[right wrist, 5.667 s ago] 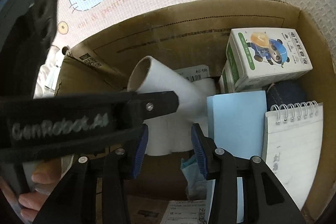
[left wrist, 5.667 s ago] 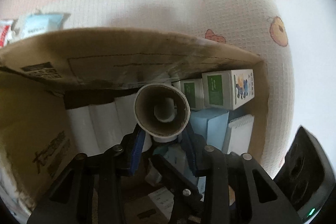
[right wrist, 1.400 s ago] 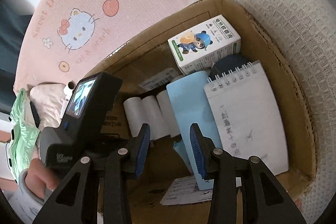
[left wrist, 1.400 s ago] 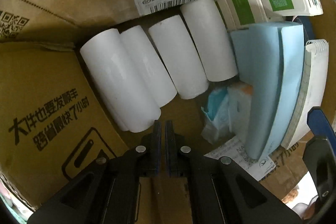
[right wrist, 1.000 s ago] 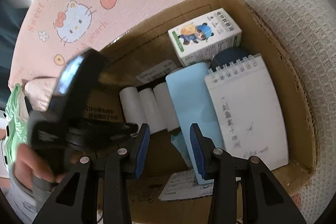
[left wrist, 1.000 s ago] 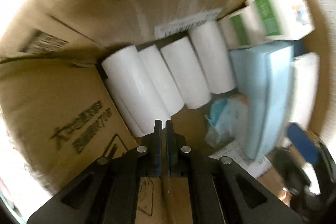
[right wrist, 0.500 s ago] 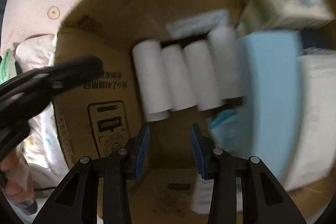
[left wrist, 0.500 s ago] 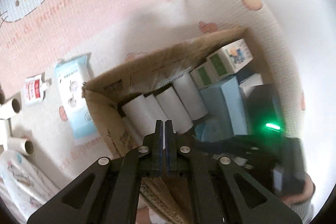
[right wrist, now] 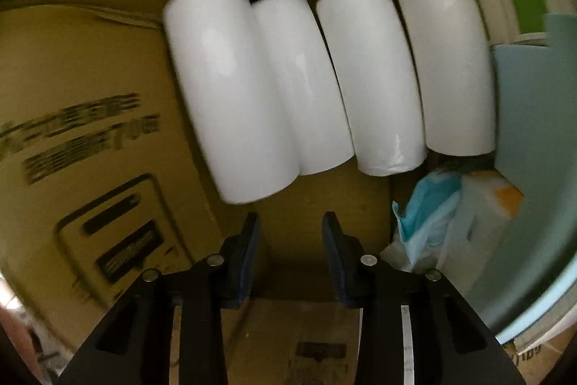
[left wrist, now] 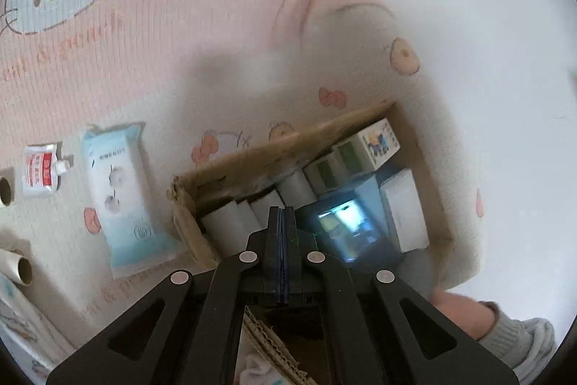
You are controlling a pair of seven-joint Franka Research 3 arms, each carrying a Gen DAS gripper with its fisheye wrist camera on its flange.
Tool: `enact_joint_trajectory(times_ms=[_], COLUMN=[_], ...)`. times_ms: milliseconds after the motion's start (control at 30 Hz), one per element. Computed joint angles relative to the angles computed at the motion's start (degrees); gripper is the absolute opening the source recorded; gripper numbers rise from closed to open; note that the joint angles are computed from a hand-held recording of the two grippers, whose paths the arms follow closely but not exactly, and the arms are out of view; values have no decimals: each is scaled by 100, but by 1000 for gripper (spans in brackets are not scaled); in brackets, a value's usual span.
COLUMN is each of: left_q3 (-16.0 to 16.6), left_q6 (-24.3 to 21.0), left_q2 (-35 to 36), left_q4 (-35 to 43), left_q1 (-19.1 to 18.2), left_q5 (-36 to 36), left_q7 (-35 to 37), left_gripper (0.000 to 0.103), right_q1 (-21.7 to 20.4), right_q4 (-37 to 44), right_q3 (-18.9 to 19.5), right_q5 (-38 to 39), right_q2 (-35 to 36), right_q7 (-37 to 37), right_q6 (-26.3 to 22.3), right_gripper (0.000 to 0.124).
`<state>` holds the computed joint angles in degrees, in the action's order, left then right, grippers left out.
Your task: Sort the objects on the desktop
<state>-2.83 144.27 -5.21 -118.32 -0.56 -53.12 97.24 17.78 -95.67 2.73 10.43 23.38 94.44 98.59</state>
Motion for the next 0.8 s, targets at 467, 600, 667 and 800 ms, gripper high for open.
enact_joint_trajectory(times_ms=[467, 600, 667, 800], left_q3=[-16, -44, -32, -9], left_q6=[-37, 4, -8, -35], left_q2=[-33, -120, -169, -324], left_q4=[-25, -78, -123, -257], left_q1=[10, -38, -86, -184], left_q5=[-32, 244, 232, 184], left_q7=[143, -28, -30, 15], left_gripper=[0, 0, 0, 0], right_q1=[-126, -162, -159, -151], right_q4=[-307, -656, -918, -1348], right_q3=[23, 12, 4, 11], right_q5=[350, 358, 263, -70], right_q2=[-271, -822, -1216, -1890], right_q7=[64, -102, -160, -51], right_q6=[406, 767, 1130, 1731], right_gripper=[31, 31, 31, 31])
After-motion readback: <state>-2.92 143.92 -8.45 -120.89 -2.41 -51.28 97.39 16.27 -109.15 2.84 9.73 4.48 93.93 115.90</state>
